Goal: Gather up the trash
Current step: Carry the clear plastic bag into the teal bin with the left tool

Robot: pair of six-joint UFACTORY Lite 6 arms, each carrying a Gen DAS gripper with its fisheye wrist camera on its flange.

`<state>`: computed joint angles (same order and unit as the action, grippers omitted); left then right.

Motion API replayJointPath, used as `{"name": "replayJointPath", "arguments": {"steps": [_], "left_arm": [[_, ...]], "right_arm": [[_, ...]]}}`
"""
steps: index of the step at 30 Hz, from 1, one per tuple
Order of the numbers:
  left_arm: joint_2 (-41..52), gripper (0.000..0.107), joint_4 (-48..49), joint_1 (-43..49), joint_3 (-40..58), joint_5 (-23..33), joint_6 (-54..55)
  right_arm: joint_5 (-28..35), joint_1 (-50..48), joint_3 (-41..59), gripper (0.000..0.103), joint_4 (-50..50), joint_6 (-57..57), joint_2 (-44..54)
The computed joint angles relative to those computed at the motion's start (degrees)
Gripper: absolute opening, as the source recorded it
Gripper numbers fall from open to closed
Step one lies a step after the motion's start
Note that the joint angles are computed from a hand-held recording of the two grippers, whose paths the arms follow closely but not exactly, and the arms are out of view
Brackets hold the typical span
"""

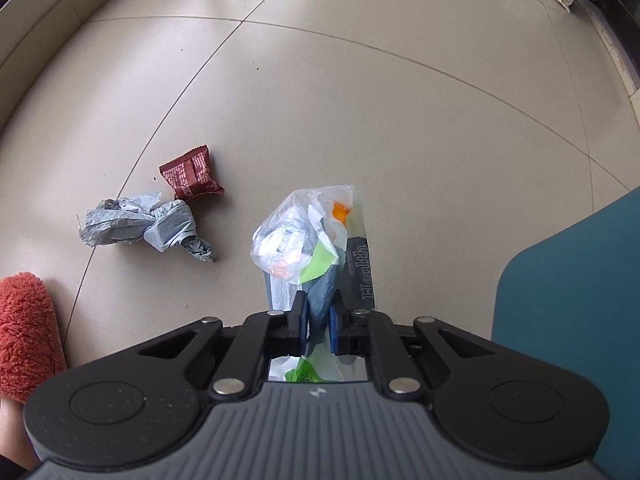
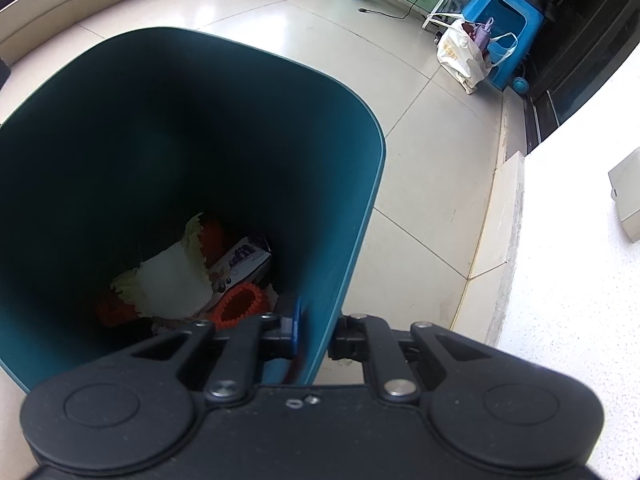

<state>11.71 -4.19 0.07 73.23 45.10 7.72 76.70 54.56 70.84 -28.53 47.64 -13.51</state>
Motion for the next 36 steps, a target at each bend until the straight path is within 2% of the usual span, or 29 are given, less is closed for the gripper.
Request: {"name": "replayJointPath", "arguments": {"steps": [7,17,22,28,32,35,36], "left_arm": [[-7.95,0.009,-0.28,-2.48,8.28,12.89,0.91],[-10.38,0.009,-0.82,-10.44,28.71,30.11,-1.09],[-5.21,0.009,-1.56,-16.02,45.29,38.99,-4.07],[7.09,0.009,1.84,-28.44,69.86,48.83,-9.9],[11.74,0.01,3.53,-35.95,73.65,49.35,-13.24],[13.98,0.009,6.26,-41.16,71.53,47.77,-15.66],[13.45,0.009,6.92,-42.48,68.16,46.09,-16.15]], "right_arm": [[-1.25,-1.12,-0.76,0.01,0.58,0.67,-0.97],[-1.46,-1.08,-0.95,0.01,0.3,1.94,-0.93],[-1.3,-0.38,-1.39,0.009,-0.14,3.0,-1.49],[-2.27,-2.57,-1.2,0.007,1.83,2.71,-2.47],[-2.73,-3.12,-1.28,0.007,2.46,2.8,-2.89],[-2.9,-3.65,-0.96,0.006,3.08,2.55,-2.77],[-3.04,-4.02,-0.81,0.006,3.45,2.43,-2.78]]}}
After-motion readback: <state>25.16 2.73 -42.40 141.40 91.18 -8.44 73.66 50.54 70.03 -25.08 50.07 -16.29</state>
